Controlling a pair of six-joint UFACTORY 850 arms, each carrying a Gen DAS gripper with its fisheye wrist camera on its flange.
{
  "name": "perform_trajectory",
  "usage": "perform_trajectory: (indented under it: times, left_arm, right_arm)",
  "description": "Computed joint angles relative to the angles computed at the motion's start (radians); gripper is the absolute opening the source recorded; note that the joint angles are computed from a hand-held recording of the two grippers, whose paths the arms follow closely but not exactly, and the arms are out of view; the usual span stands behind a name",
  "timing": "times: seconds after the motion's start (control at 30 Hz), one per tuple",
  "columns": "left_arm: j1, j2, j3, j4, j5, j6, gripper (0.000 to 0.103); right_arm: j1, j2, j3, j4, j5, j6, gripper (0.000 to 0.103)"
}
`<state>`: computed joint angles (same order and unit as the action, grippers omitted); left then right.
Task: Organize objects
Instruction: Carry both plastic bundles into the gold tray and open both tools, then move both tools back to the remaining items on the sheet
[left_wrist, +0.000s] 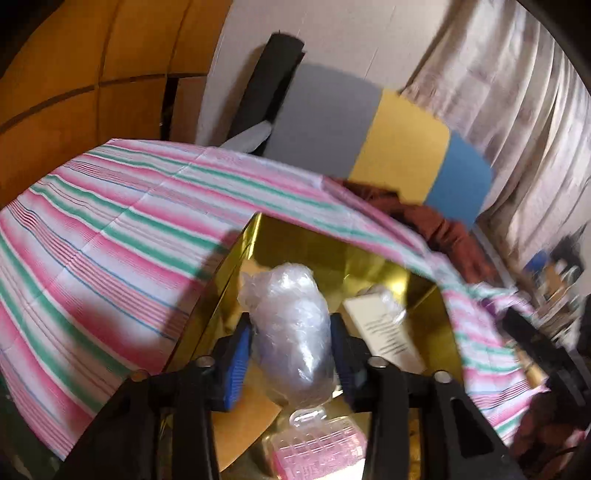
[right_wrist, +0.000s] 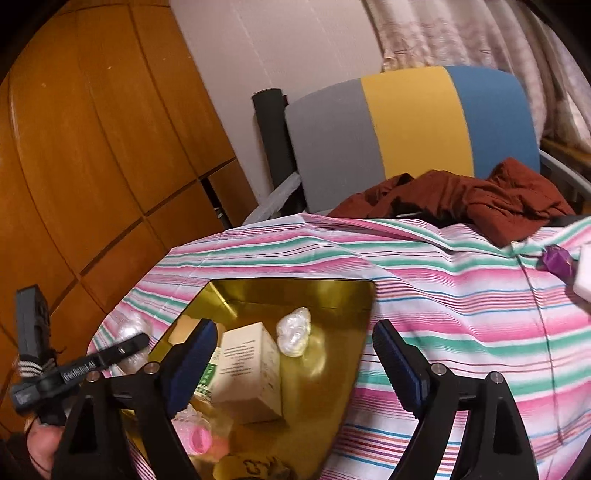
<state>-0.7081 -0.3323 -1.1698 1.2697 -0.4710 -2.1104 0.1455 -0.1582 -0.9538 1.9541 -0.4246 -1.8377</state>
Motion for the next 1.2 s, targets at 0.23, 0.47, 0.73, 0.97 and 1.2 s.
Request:
perform_trajectory:
  times: [0.23, 0.47, 0.73, 0.97, 1.2]
  left_arm:
    - [-0.033, 0.028, 0.041, 0.063, -0.067, -0.157, 0.057]
    - [-0.07, 0.051, 0.064, 0.096, -0.142, -0.28, 0.06]
    - [-0.11, -0.001, -0.008, 0.197, -0.087, -0.317, 0.062]
    - [-0.141, -0.109, -0.171, 0.206, 0.052, -0.143, 0.076]
    - [-0.172, -0.249, -0.382, -0.095, 0.121, 0.317, 0.076]
  right_arm:
    - [-0.066, 0.033, 0.046, 0.02, 0.001, 0.021, 0.092]
    - [-0.141, 0.075, 0.108, 0.029, 0.002, 0.054, 0.092]
    - [-0.205, 0.145, 0.18, 0.039, 0.022, 0.041, 0.092]
    - [-0.304, 0.181, 0.239, 0.082, 0.02, 0.009, 0.095]
    - [-0.424, 0.142, 0.242, 0.097, 0.034, -0.004, 0.095]
